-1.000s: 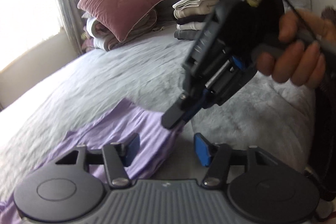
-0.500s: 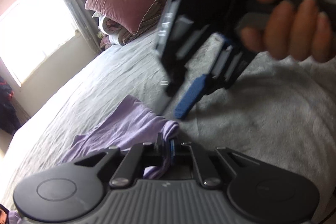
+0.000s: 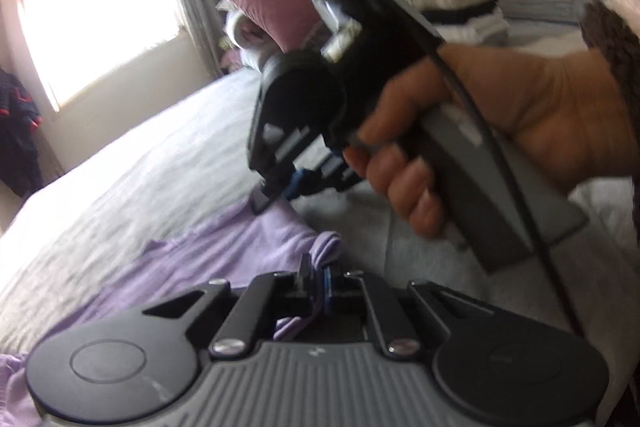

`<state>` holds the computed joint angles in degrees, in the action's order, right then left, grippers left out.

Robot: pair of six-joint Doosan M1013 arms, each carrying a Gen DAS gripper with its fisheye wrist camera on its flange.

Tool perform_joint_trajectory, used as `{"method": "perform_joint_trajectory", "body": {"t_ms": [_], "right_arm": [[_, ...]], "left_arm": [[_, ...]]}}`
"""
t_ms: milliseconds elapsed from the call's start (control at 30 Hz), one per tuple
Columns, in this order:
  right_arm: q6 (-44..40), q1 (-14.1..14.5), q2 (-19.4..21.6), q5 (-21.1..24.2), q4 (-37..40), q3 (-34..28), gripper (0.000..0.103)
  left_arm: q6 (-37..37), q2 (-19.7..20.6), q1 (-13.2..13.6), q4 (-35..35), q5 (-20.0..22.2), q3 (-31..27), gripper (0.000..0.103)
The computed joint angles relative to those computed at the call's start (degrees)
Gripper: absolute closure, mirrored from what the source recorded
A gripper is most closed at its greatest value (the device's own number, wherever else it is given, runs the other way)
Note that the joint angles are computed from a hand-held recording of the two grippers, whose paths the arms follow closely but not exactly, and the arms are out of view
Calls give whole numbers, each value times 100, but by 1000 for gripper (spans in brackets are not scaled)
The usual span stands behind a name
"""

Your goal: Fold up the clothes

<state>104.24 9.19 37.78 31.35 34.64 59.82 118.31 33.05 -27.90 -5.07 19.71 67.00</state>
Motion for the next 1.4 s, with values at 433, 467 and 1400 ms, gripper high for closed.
{"method": "perform_joint_trajectory", "body": {"t_ms": [433,467,1400], "right_arm": [[444,-305,-532,-88,-361,695,100],[462,-316,-578,-136,-350,766,100],[1356,134,-62,1054,-1978,-859,98]], "left_arm": [[-1299,39,-434,412,190,-199,99],[-1406,48,-463,421,200,-219,99],[-6866,-393,-74,2018,-969,536,99]]}}
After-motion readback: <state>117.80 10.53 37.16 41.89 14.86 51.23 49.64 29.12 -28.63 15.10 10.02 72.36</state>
